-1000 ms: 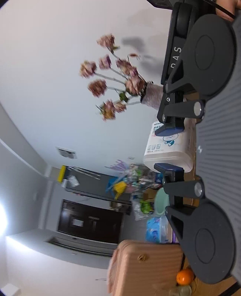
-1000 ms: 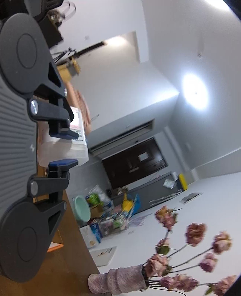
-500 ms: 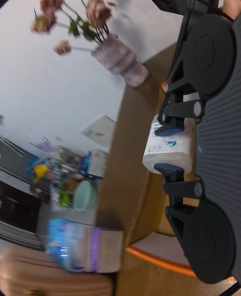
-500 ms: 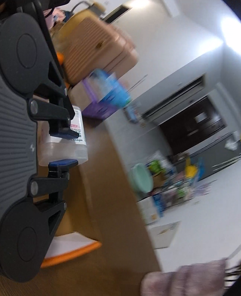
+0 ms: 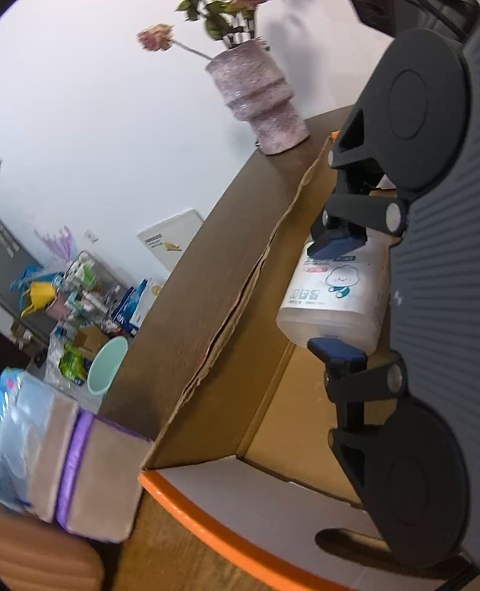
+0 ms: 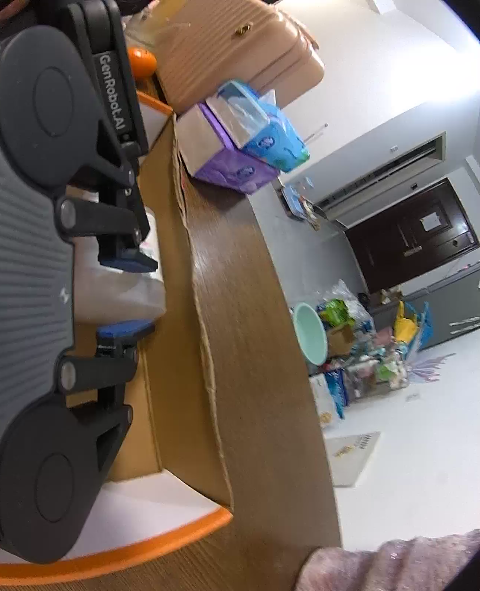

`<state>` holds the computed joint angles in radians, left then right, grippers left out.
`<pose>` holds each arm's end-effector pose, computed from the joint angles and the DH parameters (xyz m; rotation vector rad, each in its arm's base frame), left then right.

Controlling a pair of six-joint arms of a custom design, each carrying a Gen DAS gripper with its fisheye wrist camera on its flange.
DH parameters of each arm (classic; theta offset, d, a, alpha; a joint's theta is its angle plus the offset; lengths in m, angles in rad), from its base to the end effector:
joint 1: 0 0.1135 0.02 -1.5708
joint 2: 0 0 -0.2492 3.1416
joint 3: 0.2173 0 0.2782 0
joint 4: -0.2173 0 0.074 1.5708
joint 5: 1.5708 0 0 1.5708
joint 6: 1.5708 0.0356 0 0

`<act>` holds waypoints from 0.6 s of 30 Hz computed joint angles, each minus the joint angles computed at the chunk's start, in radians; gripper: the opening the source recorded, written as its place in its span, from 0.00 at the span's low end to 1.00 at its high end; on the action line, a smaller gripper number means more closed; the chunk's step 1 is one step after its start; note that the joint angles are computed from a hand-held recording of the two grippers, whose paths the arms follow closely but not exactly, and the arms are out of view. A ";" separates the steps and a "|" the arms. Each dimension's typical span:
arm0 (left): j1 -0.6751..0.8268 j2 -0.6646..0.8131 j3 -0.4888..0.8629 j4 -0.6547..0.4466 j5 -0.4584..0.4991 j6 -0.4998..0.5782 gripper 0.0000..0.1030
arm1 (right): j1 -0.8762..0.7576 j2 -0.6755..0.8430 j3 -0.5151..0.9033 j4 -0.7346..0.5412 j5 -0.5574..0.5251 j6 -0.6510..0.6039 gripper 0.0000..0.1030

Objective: Organize rigid objects
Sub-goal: 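Carry the white bottle into the cardboard box and open the right tool, then withdraw the right tool from the box back toward the table items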

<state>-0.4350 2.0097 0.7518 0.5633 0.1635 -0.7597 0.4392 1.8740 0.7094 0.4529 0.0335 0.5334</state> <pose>0.3153 -0.1529 0.0292 -0.2953 2.3697 -0.7904 0.3081 0.1434 0.0539 0.1274 2.3230 0.4636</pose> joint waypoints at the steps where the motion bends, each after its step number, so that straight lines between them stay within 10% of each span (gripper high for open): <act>1: -0.003 -0.004 0.001 -0.008 -0.009 0.002 0.52 | -0.014 -0.015 -0.007 -0.011 -0.011 0.010 0.32; 7: -0.067 -0.250 -0.107 -0.113 -0.145 0.090 0.78 | -0.005 -0.238 -0.104 -0.153 0.038 0.000 0.43; 13: -0.214 -0.668 -0.206 -0.448 -0.364 0.104 0.90 | 0.073 -0.719 -0.259 -0.447 0.158 -0.028 0.55; 18: -0.475 -0.971 -0.248 -0.781 -0.719 0.143 0.97 | 0.172 -1.226 -0.380 -0.776 0.243 0.010 0.67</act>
